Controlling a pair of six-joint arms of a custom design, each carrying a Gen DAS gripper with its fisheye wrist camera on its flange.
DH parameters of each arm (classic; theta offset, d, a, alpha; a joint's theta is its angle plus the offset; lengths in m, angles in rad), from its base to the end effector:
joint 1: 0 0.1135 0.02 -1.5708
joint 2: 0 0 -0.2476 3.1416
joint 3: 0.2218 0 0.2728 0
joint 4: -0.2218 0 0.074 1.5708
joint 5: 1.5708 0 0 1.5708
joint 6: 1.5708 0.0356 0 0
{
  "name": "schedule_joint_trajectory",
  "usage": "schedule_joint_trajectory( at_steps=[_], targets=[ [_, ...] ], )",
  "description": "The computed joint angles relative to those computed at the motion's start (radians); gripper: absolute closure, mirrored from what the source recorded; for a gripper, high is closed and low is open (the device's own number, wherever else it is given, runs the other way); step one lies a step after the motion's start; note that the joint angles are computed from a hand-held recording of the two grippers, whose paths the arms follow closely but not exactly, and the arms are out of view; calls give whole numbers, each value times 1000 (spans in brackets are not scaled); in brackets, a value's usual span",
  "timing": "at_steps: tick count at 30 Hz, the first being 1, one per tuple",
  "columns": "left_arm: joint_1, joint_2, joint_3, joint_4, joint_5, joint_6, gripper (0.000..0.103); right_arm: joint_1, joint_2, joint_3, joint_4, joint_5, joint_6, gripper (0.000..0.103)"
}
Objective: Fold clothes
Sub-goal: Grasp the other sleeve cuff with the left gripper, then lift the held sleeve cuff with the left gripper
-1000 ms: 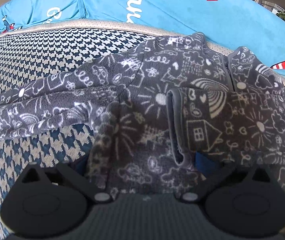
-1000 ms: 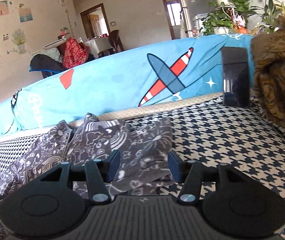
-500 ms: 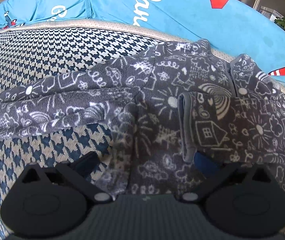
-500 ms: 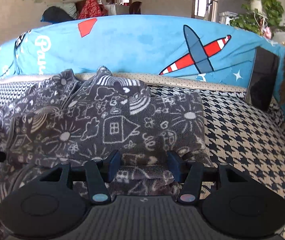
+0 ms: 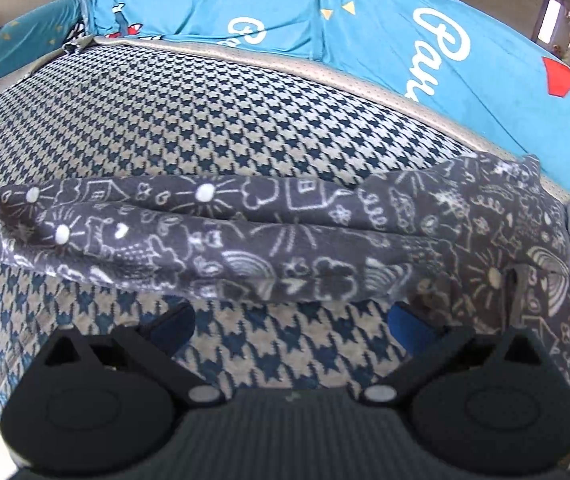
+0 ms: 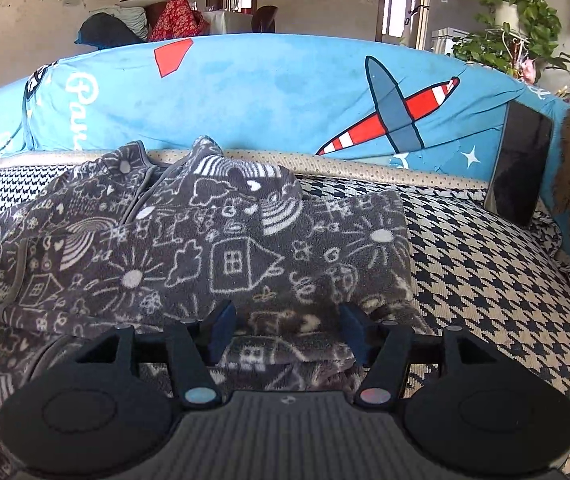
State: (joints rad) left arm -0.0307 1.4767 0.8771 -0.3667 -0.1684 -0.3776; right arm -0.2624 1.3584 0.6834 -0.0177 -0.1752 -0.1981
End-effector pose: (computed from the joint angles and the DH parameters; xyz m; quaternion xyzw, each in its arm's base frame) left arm 0.3123 -0.0036 0.1696 -0.1888 0.9327 0.0185 0.3067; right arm 0.2884 -0.0710 0.1664 -0.0082 0.9024 -0.0195 0.4303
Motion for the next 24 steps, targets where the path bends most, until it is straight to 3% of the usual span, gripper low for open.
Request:
schedule_joint_trajectory(
  at_steps=[9, 20, 24],
  targets=[
    [130, -8, 1, -17, -13, -4, 0, 5, -68, -11, -47, -25, 57, 45],
    [338, -25, -4, -20, -38, 22, 0, -4, -234, -24, -219, -98, 227, 44],
    [459, -26, -4, -4, 50, 37, 0, -6, -301, -48, -255, -132, 252, 39]
  ],
)
